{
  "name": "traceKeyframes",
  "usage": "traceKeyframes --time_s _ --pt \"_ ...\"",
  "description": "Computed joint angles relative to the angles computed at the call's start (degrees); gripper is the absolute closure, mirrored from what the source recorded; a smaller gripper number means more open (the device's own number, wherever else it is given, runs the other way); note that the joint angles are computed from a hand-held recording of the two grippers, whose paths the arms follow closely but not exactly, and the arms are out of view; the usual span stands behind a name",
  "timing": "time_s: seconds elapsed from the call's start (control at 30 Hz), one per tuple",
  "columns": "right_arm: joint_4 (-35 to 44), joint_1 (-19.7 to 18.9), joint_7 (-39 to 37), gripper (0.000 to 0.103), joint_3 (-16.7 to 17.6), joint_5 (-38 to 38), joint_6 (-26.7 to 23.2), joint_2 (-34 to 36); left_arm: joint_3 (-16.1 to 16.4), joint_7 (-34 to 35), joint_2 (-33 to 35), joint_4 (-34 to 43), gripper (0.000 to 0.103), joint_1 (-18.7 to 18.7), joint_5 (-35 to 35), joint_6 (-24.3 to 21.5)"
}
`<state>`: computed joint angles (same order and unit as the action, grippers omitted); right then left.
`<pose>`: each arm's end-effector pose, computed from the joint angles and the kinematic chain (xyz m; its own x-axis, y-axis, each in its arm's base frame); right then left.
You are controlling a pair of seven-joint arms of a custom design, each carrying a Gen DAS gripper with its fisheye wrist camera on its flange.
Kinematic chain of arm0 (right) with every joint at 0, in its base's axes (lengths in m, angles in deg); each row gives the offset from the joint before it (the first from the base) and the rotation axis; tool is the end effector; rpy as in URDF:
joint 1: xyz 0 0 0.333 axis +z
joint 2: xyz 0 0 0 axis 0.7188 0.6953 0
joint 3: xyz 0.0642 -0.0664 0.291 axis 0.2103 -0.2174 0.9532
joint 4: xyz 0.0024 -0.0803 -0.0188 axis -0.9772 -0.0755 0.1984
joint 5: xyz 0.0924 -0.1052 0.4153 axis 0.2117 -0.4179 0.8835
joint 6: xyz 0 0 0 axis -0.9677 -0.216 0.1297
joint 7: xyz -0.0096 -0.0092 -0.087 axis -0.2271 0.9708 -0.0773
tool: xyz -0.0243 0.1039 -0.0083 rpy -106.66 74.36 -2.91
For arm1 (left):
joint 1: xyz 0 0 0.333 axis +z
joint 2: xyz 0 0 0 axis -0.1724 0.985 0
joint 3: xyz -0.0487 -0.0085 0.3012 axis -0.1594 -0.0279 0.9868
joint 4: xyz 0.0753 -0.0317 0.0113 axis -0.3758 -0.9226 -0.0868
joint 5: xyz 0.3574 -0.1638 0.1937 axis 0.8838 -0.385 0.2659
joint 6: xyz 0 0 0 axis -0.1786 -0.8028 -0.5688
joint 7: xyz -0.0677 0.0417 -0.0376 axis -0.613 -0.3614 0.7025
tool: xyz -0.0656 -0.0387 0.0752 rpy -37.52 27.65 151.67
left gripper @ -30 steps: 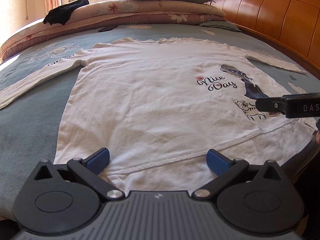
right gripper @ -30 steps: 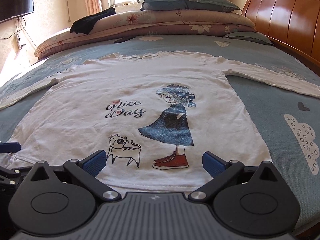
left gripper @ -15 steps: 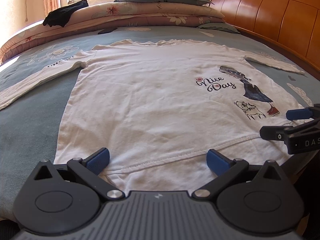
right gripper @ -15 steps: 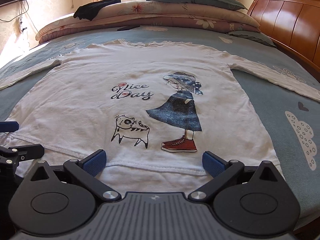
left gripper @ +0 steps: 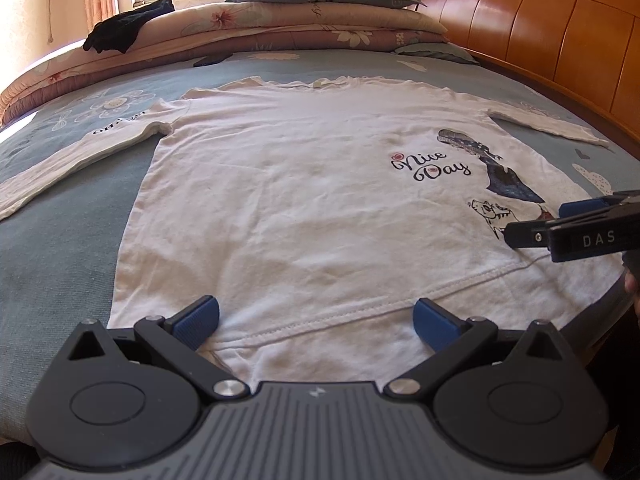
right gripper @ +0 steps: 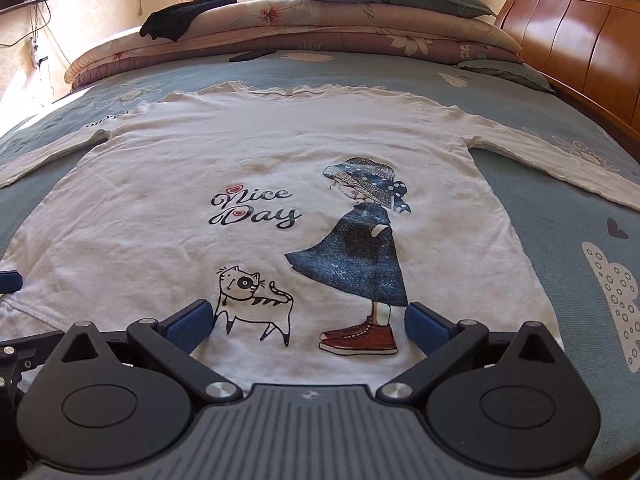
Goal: Fold clothes
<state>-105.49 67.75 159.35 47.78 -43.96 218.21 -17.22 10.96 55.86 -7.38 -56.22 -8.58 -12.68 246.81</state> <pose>0.5463 0.3271 0.4794 0.1898 -0.9814 -0.0305 -0.6842 -0.1099 -0.7210 0.4976 -0.2115 0.4675 -0.1470 -0.9890 0.0136 -0.6679 0.0891 -0.7389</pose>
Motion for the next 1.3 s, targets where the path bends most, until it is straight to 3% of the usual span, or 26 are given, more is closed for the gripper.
traceKeyframes --time_s 0.1,0.23,0.3,0.47,0.57,0.67,0.8,0.87,0.93,1.13,1.3 --pt "-1.58 -0.55 4.77 0.000 -0.06 -1.60 -2.49 -2.37 -0.06 -0.14 -0.03 -0.07 0.000 0.11 0.20 0.16" --pt "1.31 -2.51 17.40 0.000 -0.27 -12.00 1.42 -0.69 0.35 0.26 0.16 0.51 0.001 -0.41 -0.31 -1.06" --pt "5.15 -2.60 18.43 0.000 -0.98 -11.52 2.43 2.97 0.68 0.48 0.33 0.99 0.001 -0.85 -0.64 -2.03" --pt "9.03 -1.28 28.07 0.000 -4.86 -12.10 5.83 7.91 1.05 -0.48 0.82 2.33 0.000 -1.49 -0.29 -4.64" --pt "7.37 -0.06 40.00 0.000 -7.62 -18.88 8.00 7.31 1.96 -0.10 1.25 3.19 0.000 -2.52 -0.66 -6.18" --pt "5.36 0.52 49.82 0.000 -7.47 -25.07 5.20 4.77 2.42 -0.39 1.35 3.47 0.000 -3.04 -0.47 -6.83" --pt "2.88 0.35 58.69 0.000 -4.28 -29.96 -4.75 1.29 2.15 -2.17 1.44 3.61 0.000 -2.80 1.08 -7.01" --pt "2.83 0.34 58.01 0.000 -2.46 -28.83 -9.94 0.82 2.36 -2.36 1.56 3.82 0.000 -3.04 1.29 -7.34" --pt "3.40 0.38 57.56 0.000 -1.47 -29.84 -12.11 1.17 2.72 -2.14 1.70 4.09 0.000 -3.44 1.11 -7.80" --pt "7.87 1.50 62.84 0.000 -0.92 -41.28 -19.34 3.50 3.57 -1.38 2.13 5.15 0.000 -4.51 0.31 -9.75" --pt "9.26 0.25 62.24 0.000 -2.32 -31.80 -16.17 5.02 4.03 -0.97 2.37 5.69 0.000 -5.06 -0.09 -10.73"
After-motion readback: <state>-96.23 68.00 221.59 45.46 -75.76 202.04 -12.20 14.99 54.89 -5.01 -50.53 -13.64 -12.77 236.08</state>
